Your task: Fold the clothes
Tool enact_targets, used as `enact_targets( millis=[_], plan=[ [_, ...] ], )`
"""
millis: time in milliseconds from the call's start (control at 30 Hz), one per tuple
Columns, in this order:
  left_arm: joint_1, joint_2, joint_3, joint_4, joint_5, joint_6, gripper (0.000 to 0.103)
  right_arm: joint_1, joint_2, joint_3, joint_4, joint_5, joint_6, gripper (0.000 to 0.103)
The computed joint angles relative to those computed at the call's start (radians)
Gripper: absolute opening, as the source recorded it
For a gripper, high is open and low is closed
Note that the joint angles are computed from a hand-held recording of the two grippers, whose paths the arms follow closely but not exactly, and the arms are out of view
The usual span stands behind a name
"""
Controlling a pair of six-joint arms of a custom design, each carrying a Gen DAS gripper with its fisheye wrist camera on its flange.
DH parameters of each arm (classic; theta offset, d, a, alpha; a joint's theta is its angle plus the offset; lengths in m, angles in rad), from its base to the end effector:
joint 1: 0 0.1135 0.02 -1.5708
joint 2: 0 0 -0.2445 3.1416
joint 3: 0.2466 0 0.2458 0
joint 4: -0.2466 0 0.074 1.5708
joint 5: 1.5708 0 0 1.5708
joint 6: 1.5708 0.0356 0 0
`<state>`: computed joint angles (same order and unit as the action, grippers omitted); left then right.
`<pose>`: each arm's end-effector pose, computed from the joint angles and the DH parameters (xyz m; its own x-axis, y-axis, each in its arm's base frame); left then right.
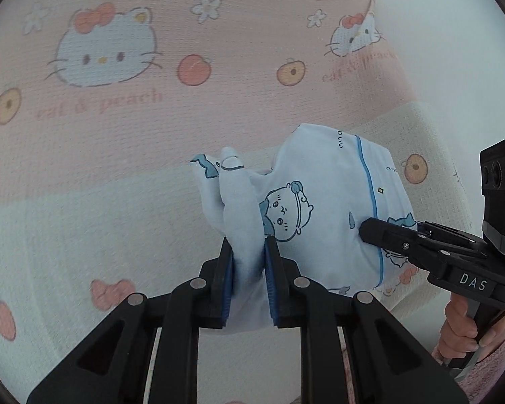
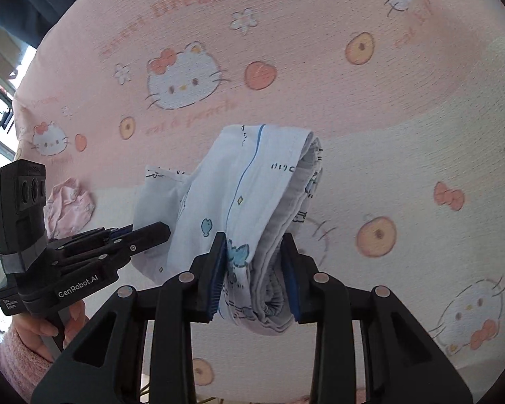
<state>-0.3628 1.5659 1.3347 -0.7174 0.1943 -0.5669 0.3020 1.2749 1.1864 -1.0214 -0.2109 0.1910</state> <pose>0.3043 -0.1229 0.2733 -0.8844 -0.2279 -0.4074 -0.0255 0.8950 -0.4453 0.2268 0.0784 0.2886 -0.9117 -0.0896 -0.4011 -0.2105 0.9400 0.2685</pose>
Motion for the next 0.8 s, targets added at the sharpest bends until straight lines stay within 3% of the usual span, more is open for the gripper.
enact_targets(
  millis=[267,400,433,533,600,667,733,800],
  plan=[
    [-0.048,0.366,0.226,0.110,0.003,-0.068,0.018,-0.261,0.279,0.065,0.125,-0.059,-0.271,0.031],
    [-0.061,0.503,0.274,0.117,-0.004,-0.071,0.018,-0.322,0.419,0.019,0.260,-0.070,-0.279,0.031],
    [-0.065,0.539,0.300,0.087,-0.011,-0.065,0.020,-0.336,0.460,0.014,0.281,-0.067,-0.271,0.031],
    [-0.048,0.497,0.236,0.130,-0.002,-0.099,0.031,-0.387,0.526,-0.009,0.332,-0.109,-0.249,0.032],
    [-0.063,0.461,0.226,0.154,-0.064,-0.078,0.031,-0.431,0.481,-0.038,0.356,-0.163,-0.221,0.033],
    [-0.078,0.429,0.221,0.178,-0.127,-0.048,0.031,-0.453,0.383,-0.091,0.417,-0.137,-0.169,0.033],
    [-0.103,0.472,0.289,0.175,-0.113,0.004,0.031,-0.461,0.307,-0.126,0.462,-0.128,-0.141,0.036],
    [-0.128,0.545,0.382,0.135,-0.100,0.058,0.031,-0.416,0.321,-0.099,0.427,-0.135,-0.193,0.036]
  ],
)
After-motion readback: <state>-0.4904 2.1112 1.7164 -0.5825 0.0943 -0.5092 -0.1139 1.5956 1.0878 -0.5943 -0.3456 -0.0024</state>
